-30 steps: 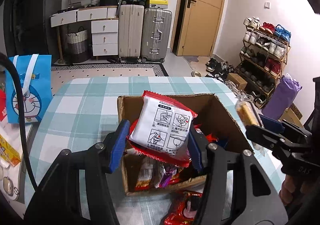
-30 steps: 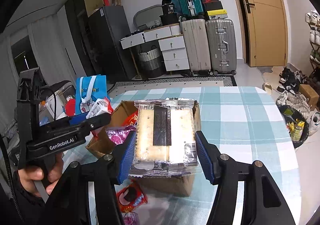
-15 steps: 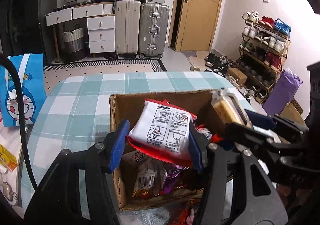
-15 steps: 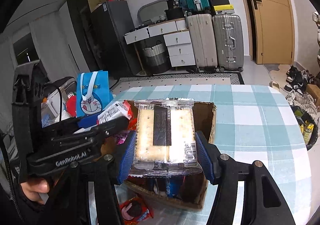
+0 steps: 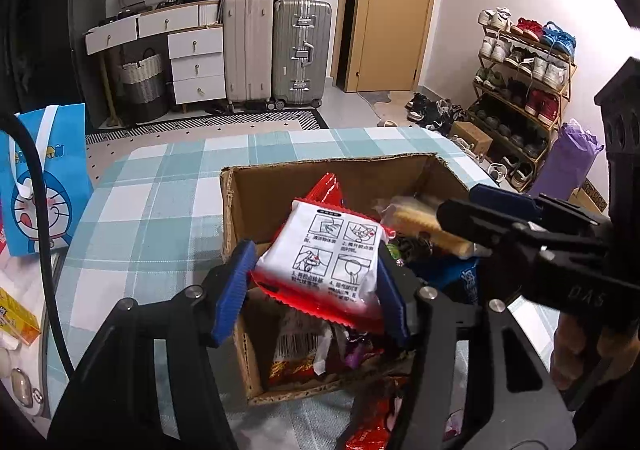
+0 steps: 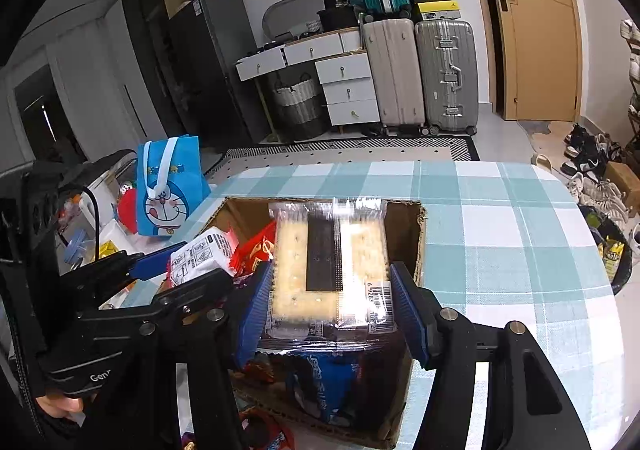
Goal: Organize snacks
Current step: 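Open both tools to drop the packs into the box and withdraw, then lower the right tool onto the purple candy bag and close it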
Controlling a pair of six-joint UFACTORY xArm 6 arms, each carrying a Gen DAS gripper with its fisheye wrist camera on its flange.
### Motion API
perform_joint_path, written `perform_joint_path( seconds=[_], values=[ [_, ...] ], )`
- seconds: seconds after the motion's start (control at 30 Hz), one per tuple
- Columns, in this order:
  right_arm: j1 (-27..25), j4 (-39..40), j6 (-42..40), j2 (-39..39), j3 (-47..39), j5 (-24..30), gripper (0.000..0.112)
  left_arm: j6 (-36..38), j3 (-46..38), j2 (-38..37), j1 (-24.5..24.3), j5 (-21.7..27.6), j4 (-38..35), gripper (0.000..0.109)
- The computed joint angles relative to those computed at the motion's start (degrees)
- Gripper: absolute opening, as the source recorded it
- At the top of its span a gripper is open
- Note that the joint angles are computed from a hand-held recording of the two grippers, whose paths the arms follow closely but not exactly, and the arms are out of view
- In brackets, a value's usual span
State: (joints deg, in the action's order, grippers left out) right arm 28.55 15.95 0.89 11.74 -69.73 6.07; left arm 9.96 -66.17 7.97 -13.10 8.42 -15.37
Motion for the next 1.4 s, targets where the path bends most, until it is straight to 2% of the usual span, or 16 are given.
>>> perform_joint_path(
  seconds=[0.1, 0.17, 0.27, 0.33, 0.4, 0.43, 0.5, 0.7, 0.83, 1.13, 1.27, 1.4],
  values=[
    [0.24, 1.71, -1.69, -0.81, 0.74, -1.20, 0.059, -0.50, 0.61, -0.77, 0.02, 0.48, 0.86, 0.065],
    [0.19, 1.21, -1.30, -1.80, 1.73, -1.96, 0.061, 0.00, 1.84, -1.73, -0.10, -0.39, 0.73, 0.081],
    [0.13, -1.03, 0.12, -3.99, 4.14, -2.70, 0.076, -1.97, 4.87, -4.07, 0.09, -1.80, 3.12, 0.085],
    [0.58, 2.05, -3.09, -6.01, 6.47, -3.34, 0.084, -2.76, 6.22, -5.41, 0.25, -0.99, 3.56, 0.088],
    [0.33, -1.47, 0.30, -7.77, 8.73, -3.71, 0.096, -2.71, 8.17, -7.17, 0.20, -1.20, 2.80, 0.096],
    [0.29, -1.72, 0.66, -8.71, 9.87, -3.81, 0.098, -2.85, 9.38, -8.11, 0.26, -1.66, 2.62, 0.102],
    [0.45, -0.80, 0.17, -10.59, 12.18, -3.98, 0.102, -2.03, 12.21, -10.45, 0.18, -2.57, 0.80, 0.102],
    [-0.94, -15.52, 13.78, -15.28, 18.61, -4.31, 0.102, -2.86, 18.97, -16.55, 0.42, -2.97, -0.24, 0.102],
    [-0.01, -12.89, 11.28, -17.23, 21.11, -3.69, 0.102, -0.08, 23.96, -20.89, 0.07, -3.00, -4.33, 0.102],
    [2.36, -16.49, 14.60, -20.42, 26.39, -3.09, 0.103, -8.70, 33.41, -28.19, 1.20, -3.90, 6.43, 0.102],
    [2.87, -23.03, 20.63, -20.85, 27.33, -2.46, 0.103, -9.43, 35.35, -30.00, 1.06, -3.44, 7.24, 0.102],
    [4.04, -19.04, 17.57, -21.39, 28.43, -2.47, 0.103, -12.44, 37.02, -31.62, 1.44, -3.07, 11.53, 0.102]
  ],
)
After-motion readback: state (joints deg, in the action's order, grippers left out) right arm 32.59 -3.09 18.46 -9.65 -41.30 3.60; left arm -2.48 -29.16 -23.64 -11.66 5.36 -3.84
